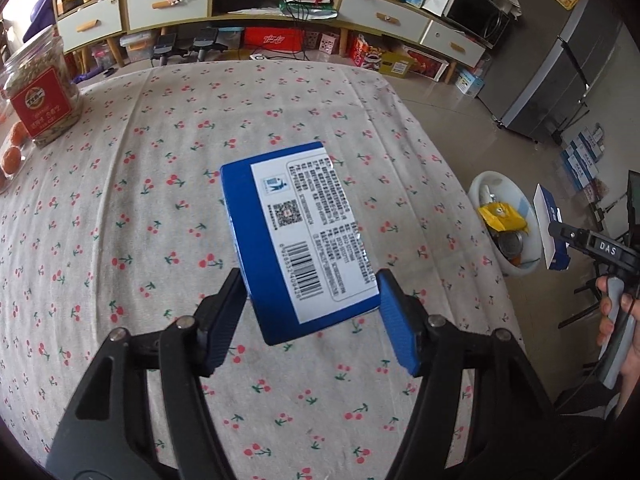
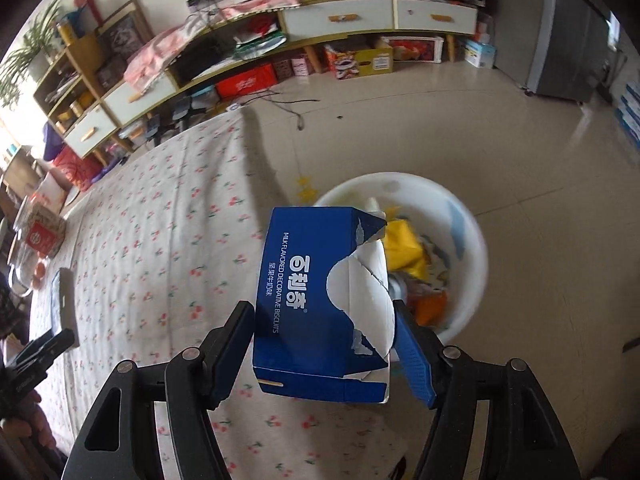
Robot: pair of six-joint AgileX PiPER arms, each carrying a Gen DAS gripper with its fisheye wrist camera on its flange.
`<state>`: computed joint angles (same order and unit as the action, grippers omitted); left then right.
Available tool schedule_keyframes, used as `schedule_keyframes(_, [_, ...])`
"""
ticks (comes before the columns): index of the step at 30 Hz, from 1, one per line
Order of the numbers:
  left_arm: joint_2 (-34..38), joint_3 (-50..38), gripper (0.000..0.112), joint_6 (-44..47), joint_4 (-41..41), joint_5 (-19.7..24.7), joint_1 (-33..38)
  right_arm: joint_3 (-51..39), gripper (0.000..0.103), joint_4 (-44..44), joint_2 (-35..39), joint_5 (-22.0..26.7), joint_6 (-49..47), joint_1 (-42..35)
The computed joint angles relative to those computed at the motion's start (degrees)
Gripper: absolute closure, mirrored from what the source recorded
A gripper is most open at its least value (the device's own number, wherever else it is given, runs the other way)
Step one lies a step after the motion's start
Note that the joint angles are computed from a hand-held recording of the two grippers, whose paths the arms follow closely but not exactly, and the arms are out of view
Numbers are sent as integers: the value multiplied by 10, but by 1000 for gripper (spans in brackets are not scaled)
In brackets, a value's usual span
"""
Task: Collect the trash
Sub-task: 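Carry the torn box with the right tool while the left tool carries the barcode box to the bin, then open the right tool over the bin while the left tool releases the barcode box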
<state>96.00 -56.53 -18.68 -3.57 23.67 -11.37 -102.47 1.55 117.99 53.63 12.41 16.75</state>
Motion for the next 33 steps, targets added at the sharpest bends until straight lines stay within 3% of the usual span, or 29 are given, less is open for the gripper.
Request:
schedule_keyframes(6, [21,-35,46,-30,16,8,-45,-11,32,2,20,-3,9,-72])
schedule_keyframes(15, [57,-92,46,-47,27,26,-76,-74,29,92,87,-3,-38,-116])
schedule_keyframes(19, [72,-113,46,-9,1,16,-85,-96,10,100,105,-1,-37,-115])
schedule_keyframes(26, [128,-186,46,56,-50,35,-112,-51,10,99,66,-21,-39,-116])
schedule_keyframes(33, [229,-342,45,89,-56,94,-154,24,10,50,1,-24,-32,-118])
